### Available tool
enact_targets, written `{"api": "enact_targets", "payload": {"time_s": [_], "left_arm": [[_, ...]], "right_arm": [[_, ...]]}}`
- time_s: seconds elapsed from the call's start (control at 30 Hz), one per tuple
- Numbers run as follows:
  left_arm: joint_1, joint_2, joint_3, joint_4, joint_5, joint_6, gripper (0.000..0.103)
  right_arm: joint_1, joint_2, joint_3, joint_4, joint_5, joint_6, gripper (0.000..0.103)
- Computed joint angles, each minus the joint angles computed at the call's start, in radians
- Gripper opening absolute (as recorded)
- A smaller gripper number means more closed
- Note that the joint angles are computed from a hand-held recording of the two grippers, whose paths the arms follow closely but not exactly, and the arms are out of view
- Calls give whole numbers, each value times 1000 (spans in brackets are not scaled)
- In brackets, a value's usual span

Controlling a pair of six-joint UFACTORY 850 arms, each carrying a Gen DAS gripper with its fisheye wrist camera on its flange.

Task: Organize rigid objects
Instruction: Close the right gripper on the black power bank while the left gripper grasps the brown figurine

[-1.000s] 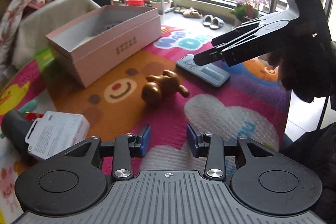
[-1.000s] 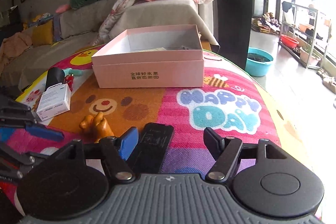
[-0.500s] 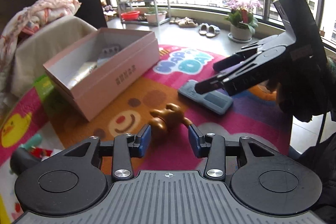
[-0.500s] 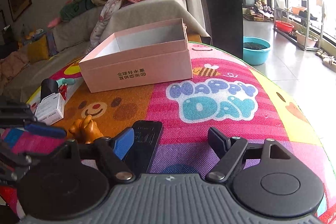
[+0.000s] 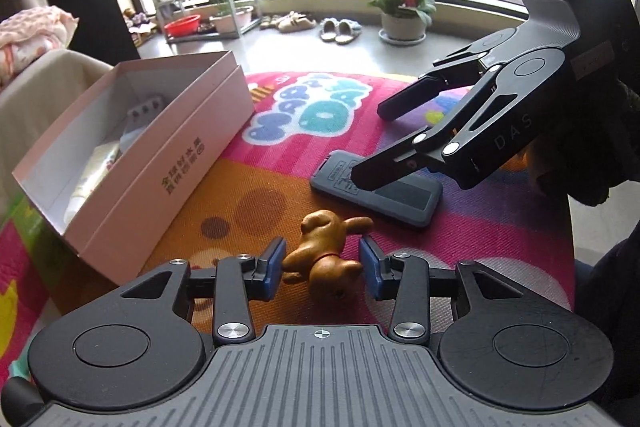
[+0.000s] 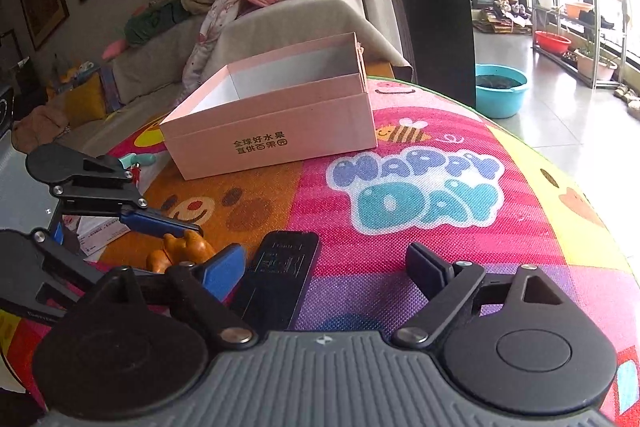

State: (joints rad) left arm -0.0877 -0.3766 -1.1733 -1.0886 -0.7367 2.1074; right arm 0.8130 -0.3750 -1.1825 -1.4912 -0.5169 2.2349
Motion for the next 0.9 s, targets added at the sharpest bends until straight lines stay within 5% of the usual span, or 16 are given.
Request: {"api": "enact_targets", "payload": {"time_s": [0.17, 0.3, 0.43, 0.6, 0.8, 0.9], "left_arm": [[33, -33, -3, -77, -81, -105, 43], [67, -18, 50, -182, -111, -109, 44], [81, 39, 114, -225, -65, -151, 43], [105, 117, 196, -305, 75, -127, 43], [135, 123, 202, -312, 72, -220, 43], [116, 143, 223, -351, 122, -193, 44]], "right_arm": [[-20, 14, 21, -95, 74, 108, 103], [-32, 16, 12, -35, 115, 22, 103], [-24, 4, -11, 71, 104, -140, 103], [31, -63, -103, 244, -31, -403, 103], [46, -138, -220, 366, -104, -556, 87], [54, -149, -245, 378, -98, -600, 59]]}}
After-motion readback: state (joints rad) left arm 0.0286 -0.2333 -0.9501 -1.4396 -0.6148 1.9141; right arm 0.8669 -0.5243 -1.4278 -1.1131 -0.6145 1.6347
